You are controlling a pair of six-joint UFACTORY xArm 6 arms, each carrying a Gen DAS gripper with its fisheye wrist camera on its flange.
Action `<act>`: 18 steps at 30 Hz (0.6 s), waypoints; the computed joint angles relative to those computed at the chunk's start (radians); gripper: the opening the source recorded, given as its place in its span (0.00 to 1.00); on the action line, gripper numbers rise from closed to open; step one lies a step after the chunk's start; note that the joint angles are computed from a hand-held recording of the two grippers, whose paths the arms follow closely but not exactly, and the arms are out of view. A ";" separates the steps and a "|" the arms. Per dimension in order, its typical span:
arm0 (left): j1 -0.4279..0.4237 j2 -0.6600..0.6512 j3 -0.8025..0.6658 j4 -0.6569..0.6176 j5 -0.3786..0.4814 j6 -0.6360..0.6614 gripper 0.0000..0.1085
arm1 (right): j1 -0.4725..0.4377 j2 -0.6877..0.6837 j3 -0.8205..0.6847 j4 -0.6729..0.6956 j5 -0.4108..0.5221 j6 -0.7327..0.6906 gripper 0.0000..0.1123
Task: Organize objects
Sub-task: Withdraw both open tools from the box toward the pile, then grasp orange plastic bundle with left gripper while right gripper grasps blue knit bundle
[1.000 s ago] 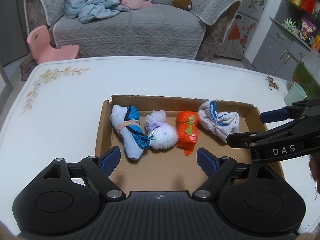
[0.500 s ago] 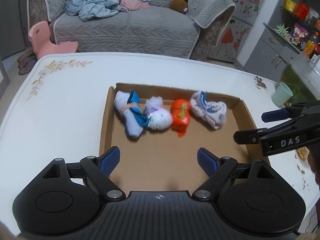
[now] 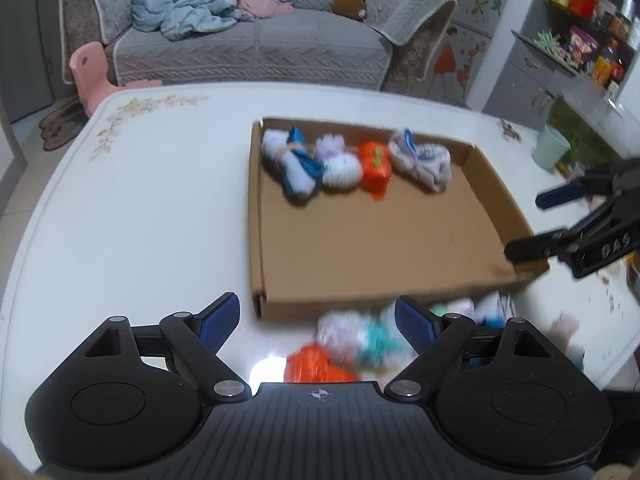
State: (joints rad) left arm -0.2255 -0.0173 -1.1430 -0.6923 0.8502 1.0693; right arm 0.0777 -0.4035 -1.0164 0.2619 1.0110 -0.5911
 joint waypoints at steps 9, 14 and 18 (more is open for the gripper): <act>0.026 -0.001 0.058 0.026 0.035 0.064 0.81 | 0.014 -0.080 0.066 0.017 0.081 -0.042 0.85; 0.023 0.024 0.063 0.039 0.021 0.059 0.81 | -0.008 -0.102 0.104 0.037 0.114 -0.037 0.85; 0.011 0.038 0.066 0.040 -0.006 0.050 0.81 | -0.014 -0.109 0.124 0.046 0.104 -0.023 0.85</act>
